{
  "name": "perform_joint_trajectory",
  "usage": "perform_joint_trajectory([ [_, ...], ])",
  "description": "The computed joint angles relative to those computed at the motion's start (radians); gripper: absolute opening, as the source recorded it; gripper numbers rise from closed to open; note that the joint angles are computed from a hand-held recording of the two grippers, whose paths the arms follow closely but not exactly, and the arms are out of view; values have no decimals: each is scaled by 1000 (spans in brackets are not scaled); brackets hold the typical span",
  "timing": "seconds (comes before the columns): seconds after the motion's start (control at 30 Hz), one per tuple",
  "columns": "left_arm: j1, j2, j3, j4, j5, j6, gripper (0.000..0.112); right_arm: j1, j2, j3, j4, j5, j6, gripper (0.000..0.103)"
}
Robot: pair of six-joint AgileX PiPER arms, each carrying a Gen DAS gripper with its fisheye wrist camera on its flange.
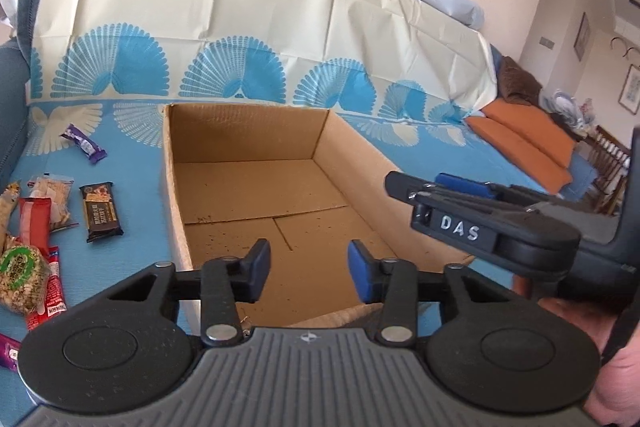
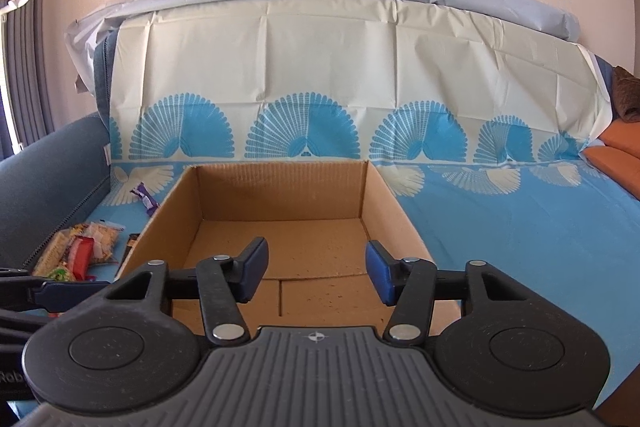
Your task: Organize snacks
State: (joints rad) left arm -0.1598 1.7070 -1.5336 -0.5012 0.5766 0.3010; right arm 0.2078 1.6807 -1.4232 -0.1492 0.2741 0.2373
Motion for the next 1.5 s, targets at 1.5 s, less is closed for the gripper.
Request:
perform_joint_trajectory([
  [1.5,665,-80,297,-721,163,661,45,322,243,-216,769,77,-841,44],
])
